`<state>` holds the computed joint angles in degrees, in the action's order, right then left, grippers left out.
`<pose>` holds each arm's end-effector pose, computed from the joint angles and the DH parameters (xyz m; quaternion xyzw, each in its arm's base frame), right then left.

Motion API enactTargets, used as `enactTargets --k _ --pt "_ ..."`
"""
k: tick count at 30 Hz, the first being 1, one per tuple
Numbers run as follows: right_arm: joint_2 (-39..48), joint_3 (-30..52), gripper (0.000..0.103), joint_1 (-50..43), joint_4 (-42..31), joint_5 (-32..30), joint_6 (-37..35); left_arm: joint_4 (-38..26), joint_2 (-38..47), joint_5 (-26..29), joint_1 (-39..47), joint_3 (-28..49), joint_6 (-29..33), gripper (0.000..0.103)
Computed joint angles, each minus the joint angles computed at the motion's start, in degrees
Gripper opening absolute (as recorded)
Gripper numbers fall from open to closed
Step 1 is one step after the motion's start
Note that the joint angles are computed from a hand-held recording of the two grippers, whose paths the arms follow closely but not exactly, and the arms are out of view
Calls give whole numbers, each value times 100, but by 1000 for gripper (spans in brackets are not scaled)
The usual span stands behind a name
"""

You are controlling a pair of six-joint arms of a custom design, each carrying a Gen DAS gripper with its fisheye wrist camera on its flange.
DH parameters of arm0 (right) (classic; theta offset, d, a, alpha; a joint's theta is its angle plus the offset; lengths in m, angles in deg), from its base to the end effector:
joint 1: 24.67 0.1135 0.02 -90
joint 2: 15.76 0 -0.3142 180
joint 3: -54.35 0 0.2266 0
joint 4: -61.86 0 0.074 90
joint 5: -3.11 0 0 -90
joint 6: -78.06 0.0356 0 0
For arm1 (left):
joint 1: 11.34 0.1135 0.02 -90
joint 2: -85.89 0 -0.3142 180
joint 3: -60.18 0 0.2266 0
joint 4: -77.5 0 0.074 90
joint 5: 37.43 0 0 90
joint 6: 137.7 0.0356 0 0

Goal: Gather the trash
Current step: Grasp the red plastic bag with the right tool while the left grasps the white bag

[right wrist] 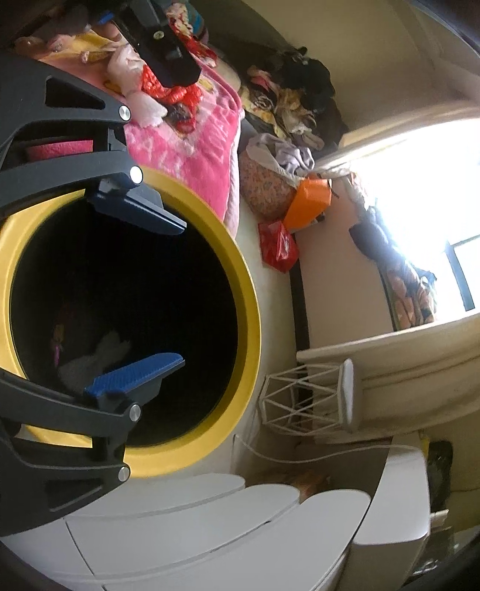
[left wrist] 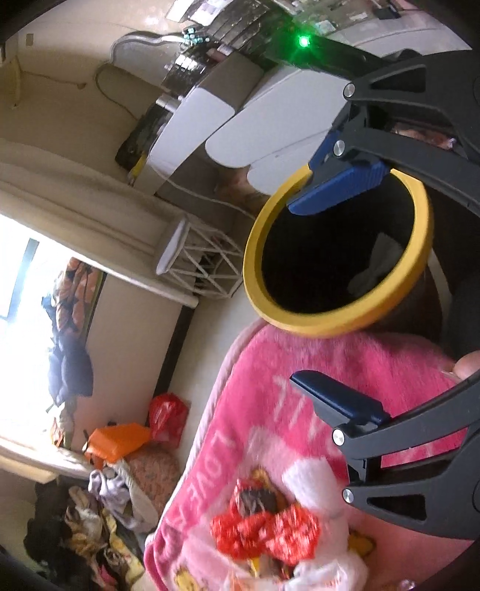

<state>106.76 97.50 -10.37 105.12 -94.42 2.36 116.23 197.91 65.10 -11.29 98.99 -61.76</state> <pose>0.3080 0.0833 0.0913 -0.0298 0.8895 0.1684 0.4237 0.2929 -0.0075 0.1263 -0.0576 0.8792 -0.1523 0.4478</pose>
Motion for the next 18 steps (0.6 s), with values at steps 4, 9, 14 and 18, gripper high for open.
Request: enactTargets --k 4,9,14,18 --pt "-187 -60 67 241 -15 13 -64 213 -164 -63 264 -284 71 79" --pt "-381 -147 68 682 10 122 -113 414 -375 -72 621 -563 121 79" --pt "-501 -55 69 1138 -188 225 -205 513 -568 24 1102 -759 154 80" --pt "-532 130 69 1441 -427 209 -282 550 -622 218 1556 -837 200 80"
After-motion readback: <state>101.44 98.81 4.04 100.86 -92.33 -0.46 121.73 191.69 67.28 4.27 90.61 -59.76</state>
